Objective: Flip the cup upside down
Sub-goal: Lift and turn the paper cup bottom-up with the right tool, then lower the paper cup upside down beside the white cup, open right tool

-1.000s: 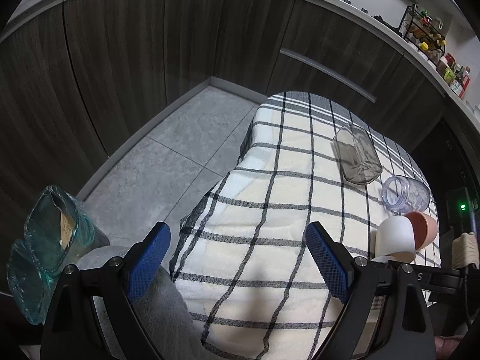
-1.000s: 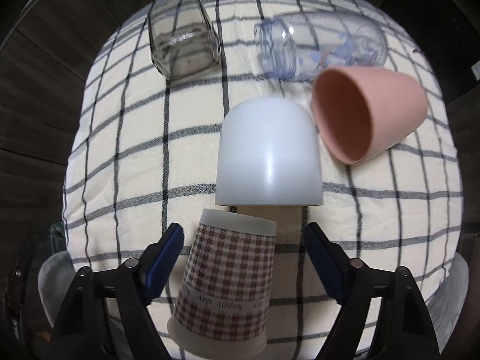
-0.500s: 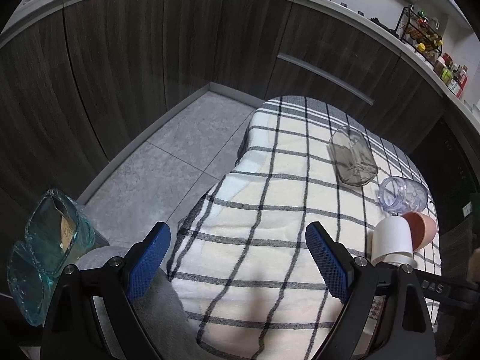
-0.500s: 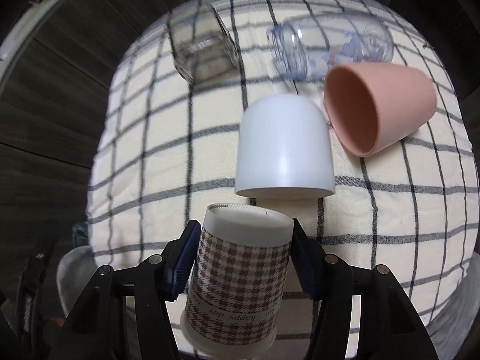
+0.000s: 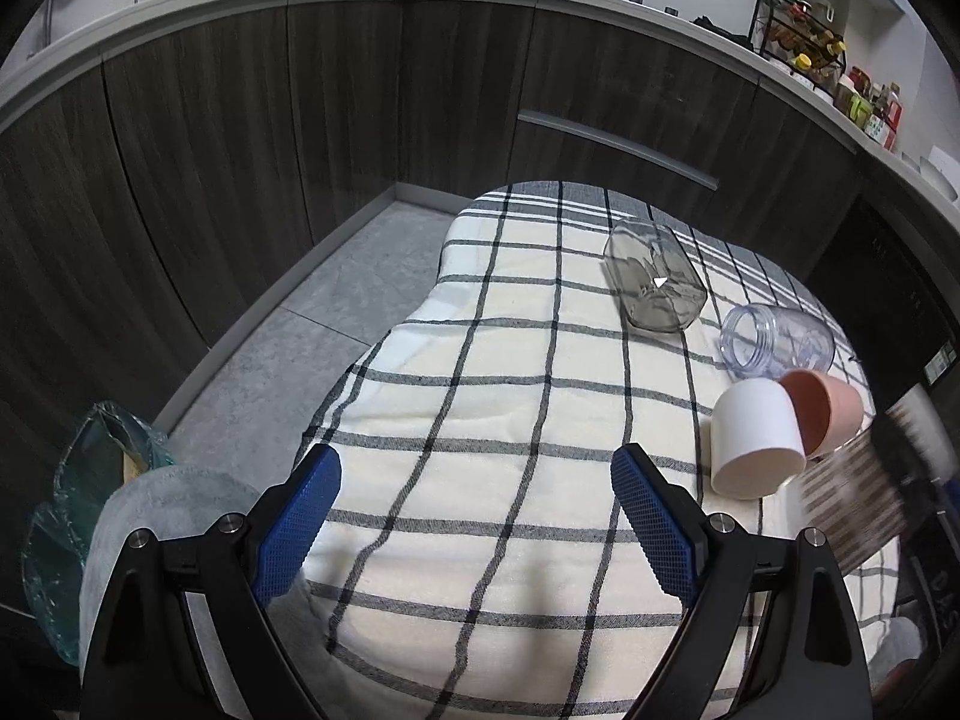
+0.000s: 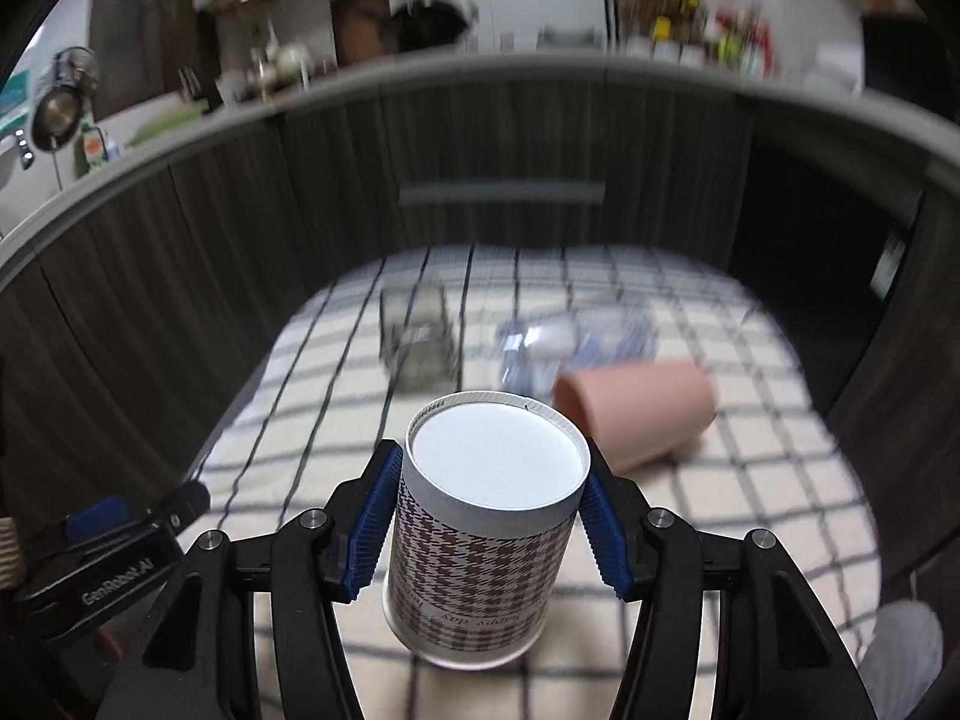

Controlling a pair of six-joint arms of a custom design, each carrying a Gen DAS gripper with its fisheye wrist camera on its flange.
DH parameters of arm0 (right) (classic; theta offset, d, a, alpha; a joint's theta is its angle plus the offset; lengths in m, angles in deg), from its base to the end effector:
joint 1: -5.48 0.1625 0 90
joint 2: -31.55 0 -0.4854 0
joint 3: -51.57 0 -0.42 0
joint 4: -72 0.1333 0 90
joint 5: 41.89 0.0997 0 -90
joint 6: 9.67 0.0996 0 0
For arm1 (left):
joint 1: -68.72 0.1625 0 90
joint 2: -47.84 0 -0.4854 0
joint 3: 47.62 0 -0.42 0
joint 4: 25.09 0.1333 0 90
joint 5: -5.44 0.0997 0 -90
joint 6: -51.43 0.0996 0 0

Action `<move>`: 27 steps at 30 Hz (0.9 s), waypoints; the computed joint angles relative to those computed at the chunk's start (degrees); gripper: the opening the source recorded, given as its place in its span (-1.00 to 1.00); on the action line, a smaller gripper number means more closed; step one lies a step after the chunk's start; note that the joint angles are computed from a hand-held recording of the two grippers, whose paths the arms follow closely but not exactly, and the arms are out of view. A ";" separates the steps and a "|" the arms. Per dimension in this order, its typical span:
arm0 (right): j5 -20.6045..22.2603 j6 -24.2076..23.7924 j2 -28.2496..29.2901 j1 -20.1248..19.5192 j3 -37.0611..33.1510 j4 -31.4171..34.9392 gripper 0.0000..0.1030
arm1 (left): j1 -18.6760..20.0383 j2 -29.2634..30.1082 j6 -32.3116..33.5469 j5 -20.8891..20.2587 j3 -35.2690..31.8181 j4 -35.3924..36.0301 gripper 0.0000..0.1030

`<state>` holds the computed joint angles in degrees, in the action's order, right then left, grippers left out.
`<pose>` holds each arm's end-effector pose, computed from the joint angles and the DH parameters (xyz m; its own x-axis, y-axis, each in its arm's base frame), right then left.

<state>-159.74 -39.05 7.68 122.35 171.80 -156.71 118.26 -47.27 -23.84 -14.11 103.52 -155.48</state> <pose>0.3171 -0.4339 -0.0564 -0.6473 -0.4270 0.6313 -0.7478 0.5161 -0.4176 -0.0079 -0.3593 0.2387 -0.6272 -0.6042 -0.4915 0.0721 0.5833 -0.8091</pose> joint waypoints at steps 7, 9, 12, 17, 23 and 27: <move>-0.04 -6.70 6.20 -1.33 -2.01 -13.97 0.11 | -1.28 2.44 -6.90 3.34 0.07 5.74 0.79; -0.44 -5.77 6.55 -1.92 -2.59 -13.31 0.11 | -1.79 2.69 -9.22 4.48 -0.04 8.23 0.79; -0.75 -5.26 6.90 -2.87 -3.04 -12.70 0.11 | -1.91 4.04 -9.71 5.04 -0.23 8.79 0.79; -2.19 -5.45 7.86 -3.97 -3.18 -11.94 0.11 | -1.19 7.35 -7.07 4.68 -0.82 6.65 0.79; -4.70 -6.26 8.57 -3.99 -3.12 -11.34 0.11 | -0.38 8.69 -4.89 3.81 -1.03 4.54 0.79; -5.36 -6.40 8.37 -3.63 -2.70 -10.76 0.11 | -0.45 8.65 -4.60 3.83 -1.04 4.52 0.79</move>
